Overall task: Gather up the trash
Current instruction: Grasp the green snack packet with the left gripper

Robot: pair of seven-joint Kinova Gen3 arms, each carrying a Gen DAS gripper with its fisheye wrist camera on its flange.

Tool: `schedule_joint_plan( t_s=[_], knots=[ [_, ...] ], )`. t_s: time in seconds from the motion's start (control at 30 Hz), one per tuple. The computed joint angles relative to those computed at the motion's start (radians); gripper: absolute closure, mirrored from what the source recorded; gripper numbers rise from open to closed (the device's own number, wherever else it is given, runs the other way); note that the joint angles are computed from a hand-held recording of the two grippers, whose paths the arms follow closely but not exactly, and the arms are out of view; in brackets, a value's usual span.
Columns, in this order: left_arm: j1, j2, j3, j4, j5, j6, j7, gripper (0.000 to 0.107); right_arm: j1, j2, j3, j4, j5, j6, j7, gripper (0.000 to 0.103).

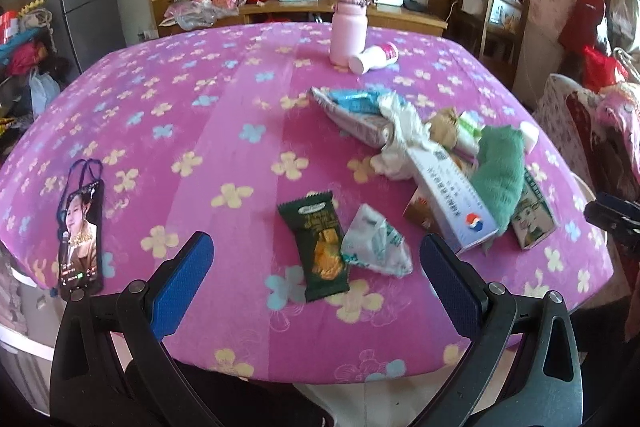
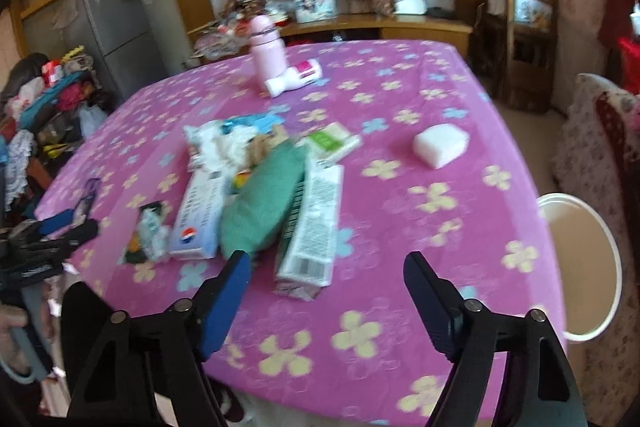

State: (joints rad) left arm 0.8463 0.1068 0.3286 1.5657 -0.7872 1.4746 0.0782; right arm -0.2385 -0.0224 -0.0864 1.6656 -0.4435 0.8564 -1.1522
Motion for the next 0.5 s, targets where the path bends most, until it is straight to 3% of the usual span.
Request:
schedule_joint_plan(
  t_s=[0.17, 0.5],
  knots=[
    [-0.025, 0.008, -0.012, 0.016, 0.044, -0.020, -0.043, 0.010, -0.038, -0.008, -0.031, 0.013, 0.017, -0.017, 0.030, 0.036],
    [-0.108, 0.021, -0.056, 0.059, 0.133, -0.116, -0.113, 0.023, -0.073, 0.026, -0.047, -0.008, 0.025, 0.000, 0.030, 0.037]
  ],
)
